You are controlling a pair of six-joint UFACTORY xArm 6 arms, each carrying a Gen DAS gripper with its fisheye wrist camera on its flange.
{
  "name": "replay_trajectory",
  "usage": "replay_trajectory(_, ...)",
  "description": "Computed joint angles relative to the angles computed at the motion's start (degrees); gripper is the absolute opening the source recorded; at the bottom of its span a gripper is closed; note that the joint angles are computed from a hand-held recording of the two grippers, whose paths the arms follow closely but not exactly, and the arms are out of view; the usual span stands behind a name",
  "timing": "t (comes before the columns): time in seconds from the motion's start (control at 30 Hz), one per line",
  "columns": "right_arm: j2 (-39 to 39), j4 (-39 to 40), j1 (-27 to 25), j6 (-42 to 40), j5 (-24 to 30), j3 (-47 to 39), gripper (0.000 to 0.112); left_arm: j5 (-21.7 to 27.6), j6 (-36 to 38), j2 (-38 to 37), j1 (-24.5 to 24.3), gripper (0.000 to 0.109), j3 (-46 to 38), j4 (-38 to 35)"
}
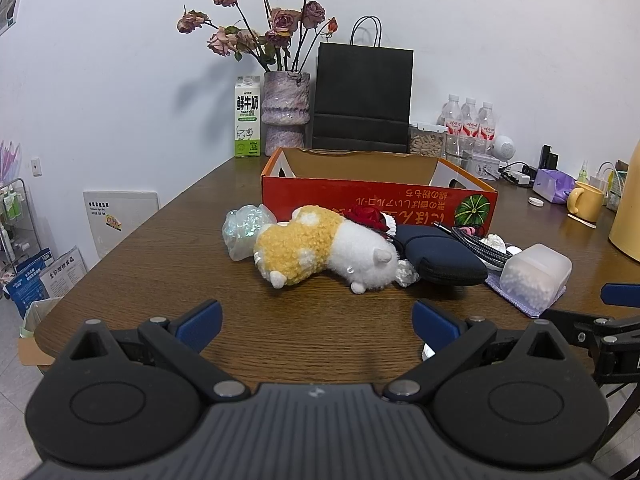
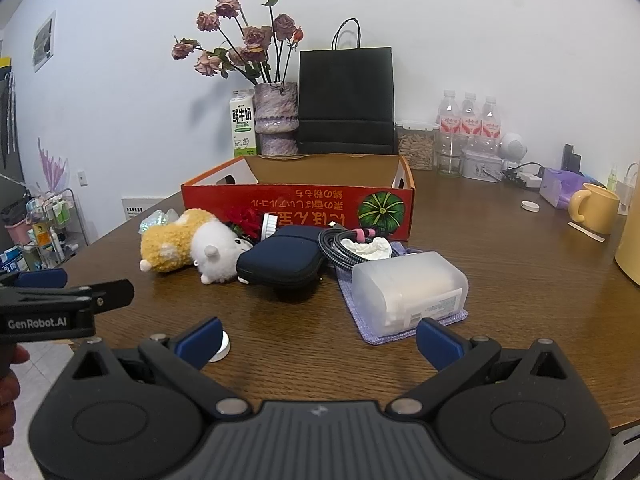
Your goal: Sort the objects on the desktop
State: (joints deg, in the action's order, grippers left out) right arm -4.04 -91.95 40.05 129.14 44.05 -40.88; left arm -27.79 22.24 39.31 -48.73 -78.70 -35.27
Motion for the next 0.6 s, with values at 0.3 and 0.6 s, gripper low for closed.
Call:
replay_trajectory(0.3,0.7,-0.2,-0.4,-0.8,-1.0,-0.7,0.103,0.2,0.1,0.0,0.1,0.103,0.0,-0.4)
replay_trajectory(0.6,5.4,-4.4,-2.9,0.3,-6.3,-4.3,0.100,2.3,3.6,1.5,1.1,0.103,-2.8,-5.0)
